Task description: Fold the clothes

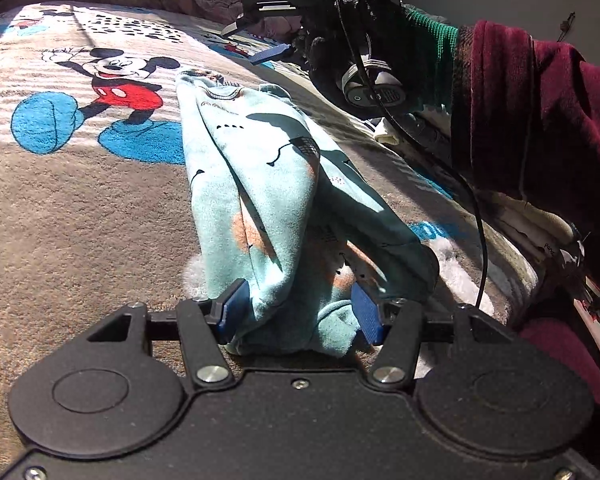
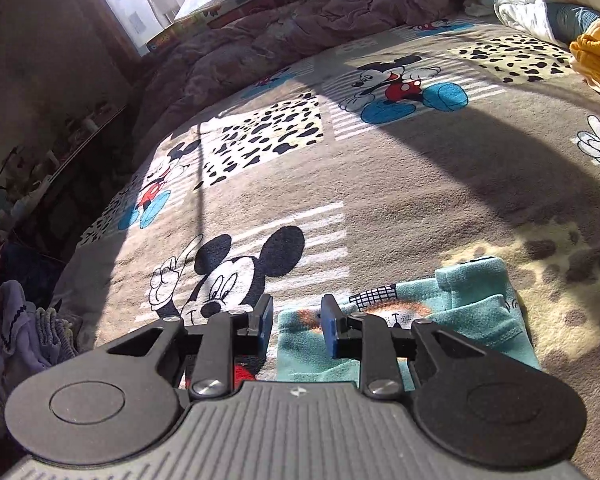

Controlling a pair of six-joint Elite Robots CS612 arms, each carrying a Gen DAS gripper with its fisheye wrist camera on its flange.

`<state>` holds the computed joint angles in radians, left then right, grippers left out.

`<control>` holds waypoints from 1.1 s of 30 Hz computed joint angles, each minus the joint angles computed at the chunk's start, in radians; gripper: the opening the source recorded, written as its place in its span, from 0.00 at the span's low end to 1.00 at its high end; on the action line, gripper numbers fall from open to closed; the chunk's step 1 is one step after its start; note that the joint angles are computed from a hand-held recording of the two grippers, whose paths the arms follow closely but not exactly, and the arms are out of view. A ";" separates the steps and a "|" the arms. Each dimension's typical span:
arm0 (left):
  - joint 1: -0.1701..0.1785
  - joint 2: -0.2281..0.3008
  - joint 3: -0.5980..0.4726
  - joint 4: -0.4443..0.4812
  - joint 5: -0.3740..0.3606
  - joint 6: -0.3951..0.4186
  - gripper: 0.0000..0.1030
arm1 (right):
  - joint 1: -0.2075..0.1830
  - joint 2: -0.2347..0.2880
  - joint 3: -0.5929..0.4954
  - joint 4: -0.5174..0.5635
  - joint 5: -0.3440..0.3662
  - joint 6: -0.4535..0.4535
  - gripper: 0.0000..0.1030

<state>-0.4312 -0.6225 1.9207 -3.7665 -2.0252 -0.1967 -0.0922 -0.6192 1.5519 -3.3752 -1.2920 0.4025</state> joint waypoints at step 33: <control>0.008 0.011 -0.014 0.003 -0.002 -0.036 0.52 | -0.081 0.038 0.051 -0.106 0.291 -0.181 0.08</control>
<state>-0.4237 -0.6113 1.9069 -3.7635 -2.0272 -0.2332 -0.1728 -0.5815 1.6027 -3.4816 -1.0010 0.2218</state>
